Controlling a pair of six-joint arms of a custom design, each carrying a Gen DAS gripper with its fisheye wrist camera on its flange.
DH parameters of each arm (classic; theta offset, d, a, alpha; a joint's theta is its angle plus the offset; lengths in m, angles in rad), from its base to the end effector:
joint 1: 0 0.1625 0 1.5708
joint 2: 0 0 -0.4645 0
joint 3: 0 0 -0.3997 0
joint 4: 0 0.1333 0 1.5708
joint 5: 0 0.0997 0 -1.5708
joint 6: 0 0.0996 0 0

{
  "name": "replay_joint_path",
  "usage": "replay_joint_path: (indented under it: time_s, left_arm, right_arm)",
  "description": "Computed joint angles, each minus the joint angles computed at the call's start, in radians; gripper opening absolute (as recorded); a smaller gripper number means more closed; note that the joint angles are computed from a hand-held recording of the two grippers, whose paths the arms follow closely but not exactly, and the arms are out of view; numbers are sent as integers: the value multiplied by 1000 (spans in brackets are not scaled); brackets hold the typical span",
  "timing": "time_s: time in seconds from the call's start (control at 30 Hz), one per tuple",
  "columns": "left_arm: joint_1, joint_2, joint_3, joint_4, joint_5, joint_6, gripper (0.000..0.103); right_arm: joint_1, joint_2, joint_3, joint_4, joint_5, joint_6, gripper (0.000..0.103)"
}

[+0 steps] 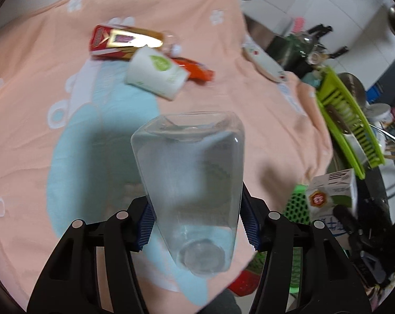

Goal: Collect trash
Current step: 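Carry bottle and carton over the green basket and open both tools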

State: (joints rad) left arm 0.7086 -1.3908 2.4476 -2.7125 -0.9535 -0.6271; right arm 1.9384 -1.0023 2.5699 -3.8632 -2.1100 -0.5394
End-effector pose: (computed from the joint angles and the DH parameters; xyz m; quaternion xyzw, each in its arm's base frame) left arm -0.1687 -0.3961 0.1990 0.0988 0.9468 -0.2354 0.1958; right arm 0.2142 -0.3276 0.1564 0.3100 -0.8515 0.3191 0.2774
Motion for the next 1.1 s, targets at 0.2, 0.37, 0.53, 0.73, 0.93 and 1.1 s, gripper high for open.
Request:
replay_joint_path:
  time_s: [0.2, 0.37, 0.53, 0.73, 0.93, 1.1]
  left_arm:
    - [-50, 51, -3, -54, -47, 13, 56]
    - [-81, 97, -9, -90, -83, 21, 56]
    - [-113, 142, -19, -121, -126, 37, 56]
    - [-147, 190, -28, -152, -169, 51, 56]
    - [-171, 229, -38, -172, -206, 60, 56]
    - [-183, 254, -44, -182, -230, 66, 56]
  right_arm:
    - [-11, -24, 80, -103, -39, 17, 38]
    - [-18, -40, 131, -170, -67, 30, 38]
    - [-34, -50, 175, -226, -78, 52, 38]
    - [-70, -42, 228, -298, -92, 84, 38]
    - [-96, -40, 266, -351, -109, 105, 39]
    - [-115, -35, 291, -394, -109, 117, 39]
